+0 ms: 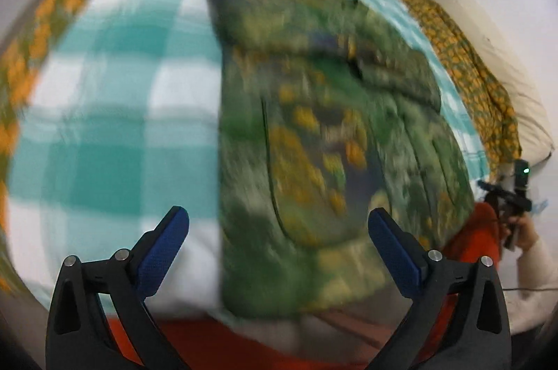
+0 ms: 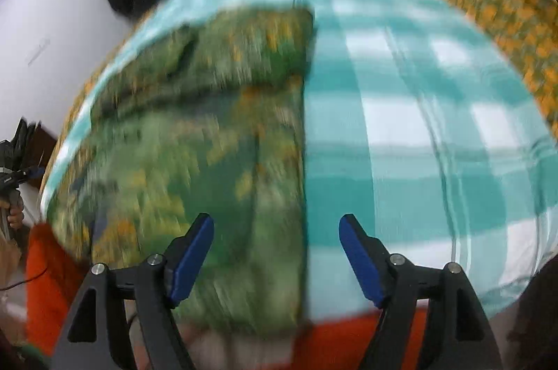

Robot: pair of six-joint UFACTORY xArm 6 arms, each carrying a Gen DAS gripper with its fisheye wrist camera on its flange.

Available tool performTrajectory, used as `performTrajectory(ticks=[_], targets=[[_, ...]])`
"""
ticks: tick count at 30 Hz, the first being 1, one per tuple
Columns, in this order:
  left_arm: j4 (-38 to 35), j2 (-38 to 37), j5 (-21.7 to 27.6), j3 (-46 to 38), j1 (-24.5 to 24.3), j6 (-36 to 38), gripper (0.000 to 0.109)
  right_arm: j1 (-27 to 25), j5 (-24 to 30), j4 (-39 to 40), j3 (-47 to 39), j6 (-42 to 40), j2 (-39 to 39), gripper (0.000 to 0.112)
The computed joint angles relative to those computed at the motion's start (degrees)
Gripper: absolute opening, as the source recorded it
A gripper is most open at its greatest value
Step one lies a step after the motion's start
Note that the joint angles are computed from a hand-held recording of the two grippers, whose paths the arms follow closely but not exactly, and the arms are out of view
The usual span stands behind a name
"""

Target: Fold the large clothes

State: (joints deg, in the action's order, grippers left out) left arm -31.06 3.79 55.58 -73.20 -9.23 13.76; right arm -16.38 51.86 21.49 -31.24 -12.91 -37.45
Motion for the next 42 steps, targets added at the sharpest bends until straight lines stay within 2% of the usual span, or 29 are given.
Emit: performTrajectory(ticks=[3,7,9,10,11,12,13,14,17,22,26,30,32,34,36,39,42], targets=[[-1.4,1.6,3.0,1.0,-0.8,-2.0,0.101,-1.9,3.9,3.2,0.2,-1.1,2.3,0.076],[1.4,1.1,2.0,2.7,-3.7,-2.6,0.099,0.2,4.5,6.4,0.5,-2.9,5.6,0.076],[1.9,0.8,2.4,2.7,-4.4,-2.3,0.088,1.7,5.7,7.4,-0.2,-4.2,6.6,0.075],[2.6,0.7,2.7,2.6,-4.7,-2.7,0.075,2.5,6.1,7.6,-0.5,-4.8,6.6,0.072],[5.2,0.3,2.2,2.8,-5.1,-3.4,0.064,3.6,6.1,6.8,-0.7,-4.8,6.5,0.056],[8.1,-0.1,2.2,2.8,-5.6,-4.9,0.059,5.2,5.5,5.0,-0.8,-4.0,5.8,0.031],[9.0,-0.2,2.3,2.8,-5.7,-5.4,0.046,5.7,5.4,4.4,-1.1,-3.5,5.6,0.018],[8.9,-0.7,2.4,2.9,-5.4,-5.5,0.034,6.0,5.3,4.6,-1.3,-2.6,5.0,0.018],[4.6,-2.4,3.2,3.4,-3.8,-3.6,0.016,5.9,5.5,7.0,-2.2,-1.9,3.0,0.013],[1.0,-7.7,3.0,5.3,-2.9,-1.5,0.013,4.4,7.4,10.9,-4.3,-3.3,0.2,0.013],[0.4,-12.5,5.2,7.5,-2.5,-1.8,0.012,2.7,10.3,12.7,-3.9,-5.5,-2.3,0.013],[0.7,-19.9,10.3,11.6,-0.5,-3.3,0.012,-0.6,16.1,13.4,-2.1,-8.1,-6.7,0.013],[0.0,-23.9,14.2,12.7,1.2,-4.0,0.012,-3.7,21.5,15.4,-2.2,-8.4,-9.8,0.013],[-0.7,-26.6,17.2,12.0,2.9,-4.0,0.012,-8.4,27.2,19.4,-2.8,-9.4,-12.5,0.013],[-2.4,-26.8,17.2,9.6,4.7,-4.0,0.012,-13.1,30.8,23.2,-4.8,-11.1,-12.9,0.013],[-5.7,-22.5,13.6,4.5,5.9,-2.0,0.012,-14.4,28.0,27.4,-8.1,-12.5,-9.0,0.013],[-7.4,-11.4,5.9,-5.1,4.9,0.0,0.012,-9.2,15.7,30.7,-13.1,-14.9,1.3,0.013]])
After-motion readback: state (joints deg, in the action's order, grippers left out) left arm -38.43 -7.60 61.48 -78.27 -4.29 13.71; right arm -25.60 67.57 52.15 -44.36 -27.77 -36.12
